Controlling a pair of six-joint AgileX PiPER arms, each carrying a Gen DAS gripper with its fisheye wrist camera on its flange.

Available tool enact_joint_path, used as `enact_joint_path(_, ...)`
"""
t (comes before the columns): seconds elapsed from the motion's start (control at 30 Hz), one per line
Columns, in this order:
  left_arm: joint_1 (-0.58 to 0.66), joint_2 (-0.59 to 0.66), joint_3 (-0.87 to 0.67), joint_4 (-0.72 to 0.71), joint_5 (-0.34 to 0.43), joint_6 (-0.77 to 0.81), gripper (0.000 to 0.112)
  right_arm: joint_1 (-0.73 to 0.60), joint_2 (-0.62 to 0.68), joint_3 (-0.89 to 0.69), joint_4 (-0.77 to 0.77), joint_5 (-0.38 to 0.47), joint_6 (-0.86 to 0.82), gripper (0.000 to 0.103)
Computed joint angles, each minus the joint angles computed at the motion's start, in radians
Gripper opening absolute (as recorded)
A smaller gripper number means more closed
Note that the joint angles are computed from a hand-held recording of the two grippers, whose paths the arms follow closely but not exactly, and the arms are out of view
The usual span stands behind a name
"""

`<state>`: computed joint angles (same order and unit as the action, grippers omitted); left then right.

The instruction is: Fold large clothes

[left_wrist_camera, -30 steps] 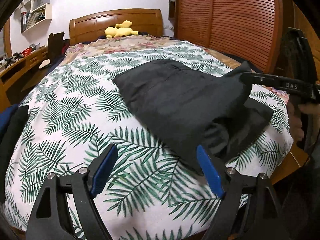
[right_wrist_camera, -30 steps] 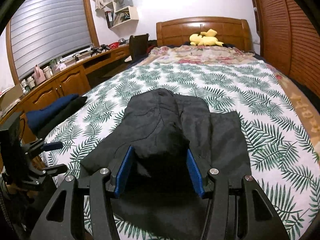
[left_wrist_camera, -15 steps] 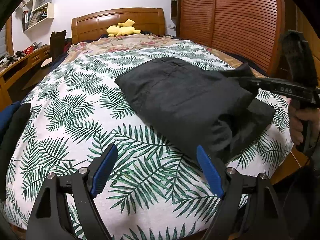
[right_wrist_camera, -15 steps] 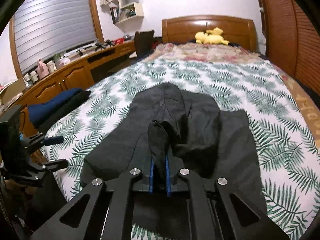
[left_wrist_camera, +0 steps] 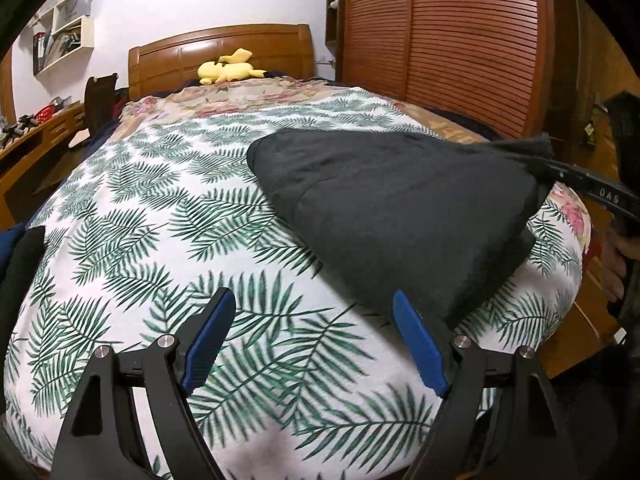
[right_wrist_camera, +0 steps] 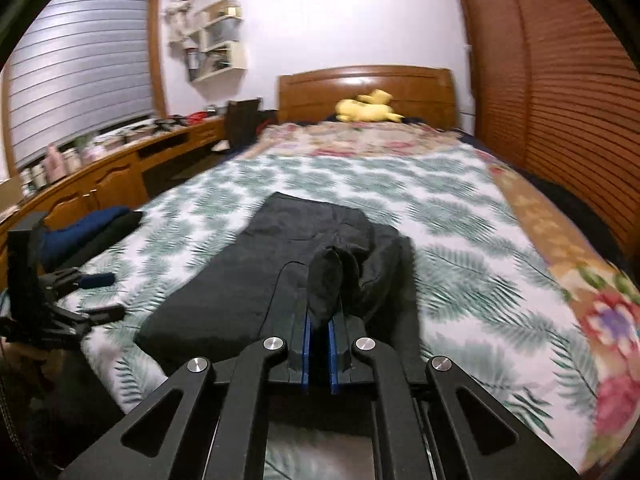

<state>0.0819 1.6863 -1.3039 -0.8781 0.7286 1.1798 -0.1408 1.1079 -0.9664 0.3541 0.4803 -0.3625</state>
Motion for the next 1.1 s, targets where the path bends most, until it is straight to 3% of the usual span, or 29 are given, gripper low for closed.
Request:
enact_joint_path(0.07, -0.012, -0.007, 0.004, -0.005, -0.001, 0.002, 0.082, -0.037, 0.002, 0.003, -0.037, 0.024, 0.032, 0.006)
enact_joint_path(0.17, -0.029, -0.012, 0.003, -0.008, -0.002, -0.004, 0.082, -0.107, 0.04, 0.0, 0.035, 0.071, -0.045, 0.006)
enact_joint_path(0.3, -0.051, -0.013, -0.007, -0.005, -0.005, -0.016, 0.082, -0.062, 0.1, -0.047, -0.039, 0.074, 0.03, 0.007)
enact_joint_path(0.4, -0.059, -0.023, -0.002, -0.015, -0.006, -0.007, 0.082, -0.068, 0.102, -0.097, -0.032, 0.104, 0.015, 0.018)
enact_joint_path(0.53, -0.067, -0.023, 0.0, -0.009, -0.012, -0.014, 0.082, -0.06, 0.044, -0.093, -0.099, 0.051, 0.08, 0.047)
enact_joint_path(0.67, -0.071, -0.022, 0.002, -0.005, -0.022, -0.022, 0.082, -0.111, 0.031, -0.092, 0.126, 0.057, -0.111, 0.048)
enact_joint_path(0.9, -0.078, -0.025, 0.001, -0.005, -0.03, -0.021, 0.082, -0.016, 0.109, -0.103, 0.149, 0.02, -0.173, 0.048)
enact_joint_path(1.1, -0.081, -0.023, 0.002, 0.003, -0.031, -0.036, 0.082, 0.009, 0.248, -0.191, 0.147, 0.043, -0.187, 0.048)
